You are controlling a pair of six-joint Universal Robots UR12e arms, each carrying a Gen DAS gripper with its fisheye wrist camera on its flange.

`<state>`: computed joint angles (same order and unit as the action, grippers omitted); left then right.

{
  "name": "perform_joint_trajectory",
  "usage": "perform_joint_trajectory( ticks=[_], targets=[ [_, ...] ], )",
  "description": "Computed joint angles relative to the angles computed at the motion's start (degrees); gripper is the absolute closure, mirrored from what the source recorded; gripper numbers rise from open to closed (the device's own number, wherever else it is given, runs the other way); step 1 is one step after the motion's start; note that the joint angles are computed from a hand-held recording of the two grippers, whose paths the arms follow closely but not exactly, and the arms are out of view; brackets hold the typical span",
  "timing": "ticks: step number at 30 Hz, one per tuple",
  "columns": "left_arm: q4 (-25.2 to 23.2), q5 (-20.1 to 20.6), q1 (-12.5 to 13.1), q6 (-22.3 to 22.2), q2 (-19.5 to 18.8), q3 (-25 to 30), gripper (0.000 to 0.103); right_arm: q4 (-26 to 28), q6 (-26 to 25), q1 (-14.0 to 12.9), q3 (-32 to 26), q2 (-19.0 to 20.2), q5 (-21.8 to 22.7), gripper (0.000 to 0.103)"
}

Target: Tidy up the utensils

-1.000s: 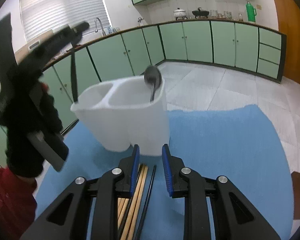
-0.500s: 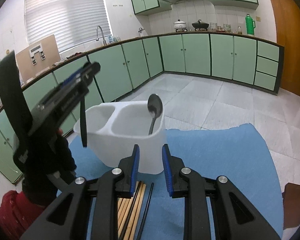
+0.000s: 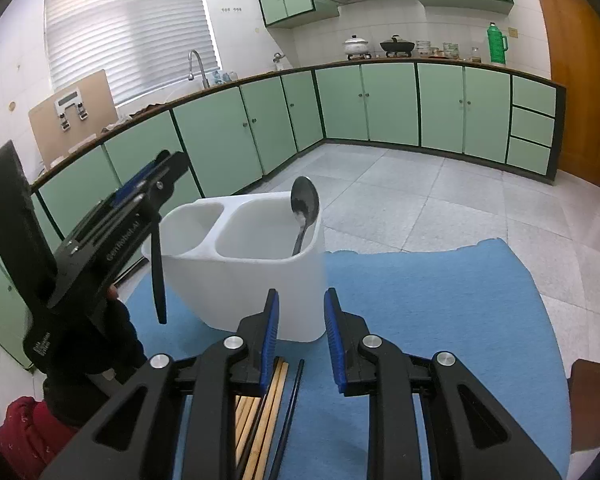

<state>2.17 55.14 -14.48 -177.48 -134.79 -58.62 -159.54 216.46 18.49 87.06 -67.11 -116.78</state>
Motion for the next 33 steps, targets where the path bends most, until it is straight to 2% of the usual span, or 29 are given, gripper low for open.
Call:
perform_joint_trajectory(
  ticks=[4,18,22,25,30,33],
  targets=[
    [-0.23,-0.28,0.09,0.78,0.37,-0.77,0.061,-0.18,-0.02,-0.22,-0.22,0.06,-0.14,0.079],
    [-0.08,-1.31,0.77,1.22,1.60,-2.53,0.061,-0.98,-1.01,-0.24,-0.57,0.24,-0.56,0.079],
    [-1.36,-0.60,1.42,0.44,2.94,-4.01,0.061,-1.13,-1.50,-0.27,-0.57,0.36,1.00,0.079],
    [-6.66,1.76,1.94,2.50,5.03,-6.42,0.061,-0.46,-2.07,-0.13,-0.66,0.72,3.78,0.079],
    [-16.73,5.88,3.35,4.28,8.74,-11.13,0.061,1.83,-3.42,-0.08,-1.67,2.23,11.72,0.079],
    [-19.38,7.86,4.10,5.16,10.06,-13.12,0.061,3.64,-5.03,0.14,-3.13,3.72,14.81,0.079]
  ],
)
